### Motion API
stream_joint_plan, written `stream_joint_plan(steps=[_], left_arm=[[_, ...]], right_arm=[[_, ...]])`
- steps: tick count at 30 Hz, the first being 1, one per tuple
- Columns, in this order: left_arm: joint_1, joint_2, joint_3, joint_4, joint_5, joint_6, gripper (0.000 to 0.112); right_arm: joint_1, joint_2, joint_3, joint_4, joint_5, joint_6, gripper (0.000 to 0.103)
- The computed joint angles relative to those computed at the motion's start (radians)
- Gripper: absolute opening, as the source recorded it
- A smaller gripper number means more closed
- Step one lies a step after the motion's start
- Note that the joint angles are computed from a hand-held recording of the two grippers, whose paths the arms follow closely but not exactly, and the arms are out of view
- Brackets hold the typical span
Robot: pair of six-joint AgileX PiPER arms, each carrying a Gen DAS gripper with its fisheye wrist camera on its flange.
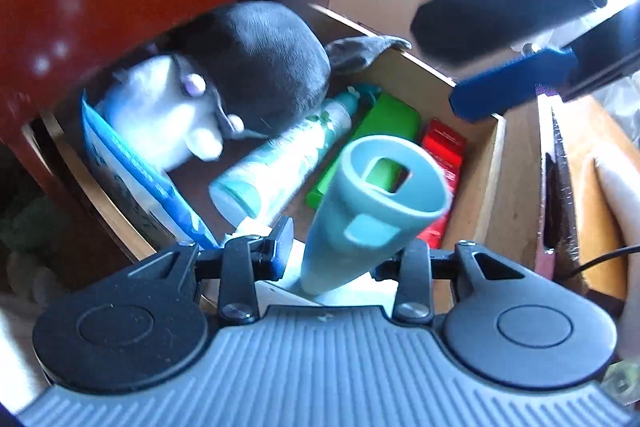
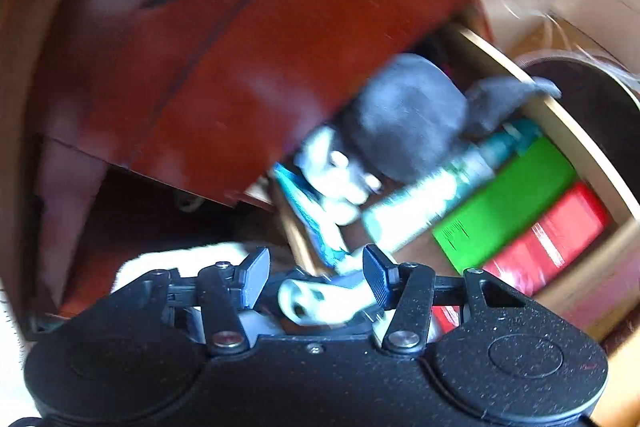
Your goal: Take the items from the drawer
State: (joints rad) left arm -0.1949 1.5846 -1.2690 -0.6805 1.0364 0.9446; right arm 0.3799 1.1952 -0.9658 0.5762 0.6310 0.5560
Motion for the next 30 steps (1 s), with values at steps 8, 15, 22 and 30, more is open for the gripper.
stream_joint_plan(steps=[8,15,22,30], left_arm=[[0.023,0.016,-0.012,-0.023,0.051,0.025,0.040],[-0.007,0.008,-0.004,0.012,-0.019,0.029,0.057],[0.002,0.035,-0.020,-0.012,0.008,0.031,0.056],[-0.002,0.029,0.006,-0.036,-0.025,0.072,0.051]], right_arm=[[0.033,0.062,-0.059,0.060,0.056,-0.155,0.057],[0.039,0.134,-0.092,0.066,0.111,-0.209,0.055],[0.122,0.217,-0.180,-0.165,0.127,-0.083,0.036],[0.127,0.255,-0.122,-0.138,0.004,-0.147,0.036]])
